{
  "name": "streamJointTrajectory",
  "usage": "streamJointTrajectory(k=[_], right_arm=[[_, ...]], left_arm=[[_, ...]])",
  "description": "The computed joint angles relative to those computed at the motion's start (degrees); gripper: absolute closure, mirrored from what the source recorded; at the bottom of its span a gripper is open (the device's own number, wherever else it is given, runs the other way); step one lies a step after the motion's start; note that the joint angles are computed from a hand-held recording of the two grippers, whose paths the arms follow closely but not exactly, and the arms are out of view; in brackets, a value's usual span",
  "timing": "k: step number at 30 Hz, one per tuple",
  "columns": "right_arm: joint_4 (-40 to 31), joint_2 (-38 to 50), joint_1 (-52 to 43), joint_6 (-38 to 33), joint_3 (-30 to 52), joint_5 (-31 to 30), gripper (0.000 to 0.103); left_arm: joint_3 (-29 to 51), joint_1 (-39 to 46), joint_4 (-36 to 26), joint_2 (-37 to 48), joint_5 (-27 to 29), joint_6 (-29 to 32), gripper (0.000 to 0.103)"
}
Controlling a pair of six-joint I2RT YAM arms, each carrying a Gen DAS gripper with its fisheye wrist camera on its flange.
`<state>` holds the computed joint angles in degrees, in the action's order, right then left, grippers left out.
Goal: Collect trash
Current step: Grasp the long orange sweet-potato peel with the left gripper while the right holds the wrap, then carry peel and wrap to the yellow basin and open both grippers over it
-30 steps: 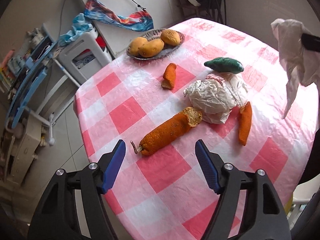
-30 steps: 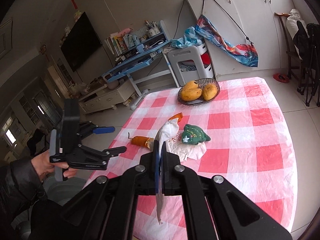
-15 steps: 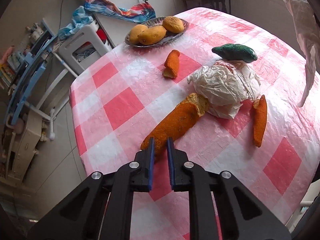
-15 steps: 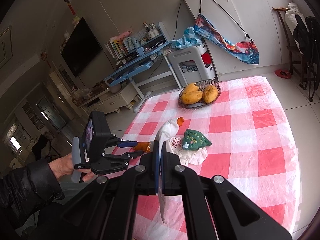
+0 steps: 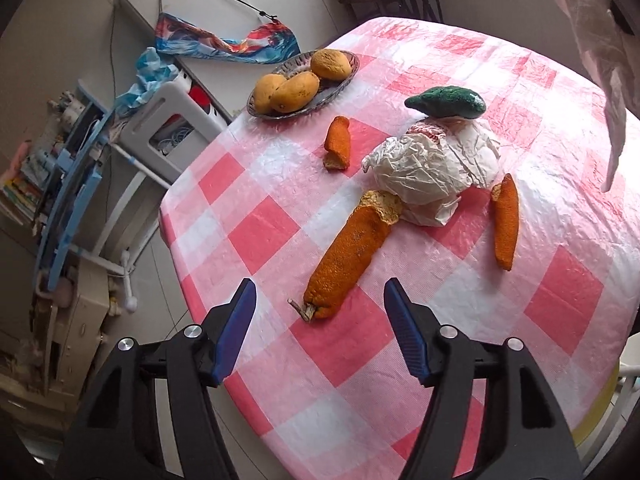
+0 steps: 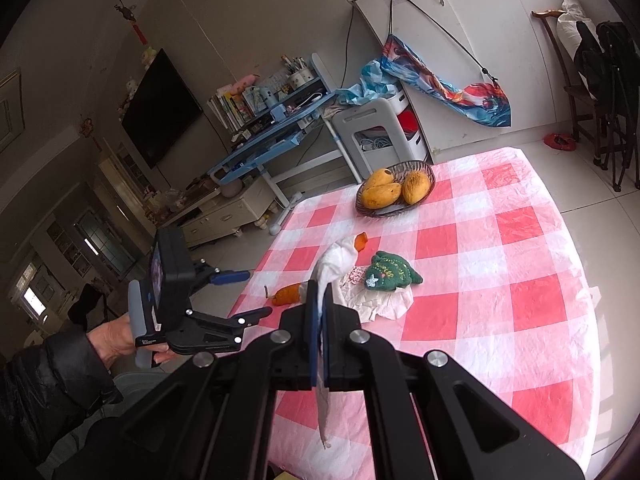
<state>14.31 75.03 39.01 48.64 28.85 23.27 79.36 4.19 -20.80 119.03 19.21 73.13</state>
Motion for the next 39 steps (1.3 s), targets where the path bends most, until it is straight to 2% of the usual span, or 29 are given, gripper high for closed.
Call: streamJointTrajectory(k=[4,6,7,8,9,11,16,22,27,31,34,39], right_arm=[[0.45,-1.69,-1.61,-0.05,-1.76,-1.35,0.101],[2.02,-1.93,-3.0,0.56,-2.96,-3.41,0.101],[2.74,-1.72,-3.56,0.69,-3.21,-4.32,0.1],[2.99,-1.61,-3.69,0.62,-3.23,-4.68,0.1],[2.98,-1.38,-3.51,0.43,-3.04,-4.57,0.101],[3.14,-1.07,-3.23,0.05,-2.69,-4.56,0.1],[2.33,-1.06,-1.76,-0.4,-2.03,-3.26,0.1],[3.22,0.21,0.67,0.83,-1.88,-3.85,0.1],[8.72,6.25,10.81,7.2,-2.27,0.11,0.1],[10.65,14.92,19.73,14.94,-0.17,1.5,0.1],[7.96,20.34,24.37,20.0,2.96,0.81,0.1],[2.57,28.6,27.54,25.43,8.44,-4.7,0.1]], left_arm=[[4.37,-2.58,-0.79,5.14,-3.1,-0.77,0.04],[6.14,-2.64,-2.29,6.5,-1.72,-2.27,0.042],[8.14,-2.51,-5.02,7.49,-1.04,-3.5,0.047],[10.71,-2.34,-8.97,8.6,-0.25,-4.36,0.065],[10.54,-2.29,-9.18,8.65,-0.39,-5.28,0.076],[5.35,-2.26,-3.37,6.35,-1.64,-6.49,0.086],[0.12,1.33,-4.42,1.89,1.45,-11.74,0.088],[-8.2,7.98,-10.26,-9.05,6.67,-14.39,0.088],[-17.12,16.23,-16.06,-18.15,12.31,-11.59,0.088],[-23.3,20.56,-18.09,-22.56,13.33,-10.26,0.088],[-26.63,24.53,-20.59,-23.83,14.09,-7.92,0.088],[-34.52,30.78,-19.1,-26.2,11.4,-3.09,0.088]])
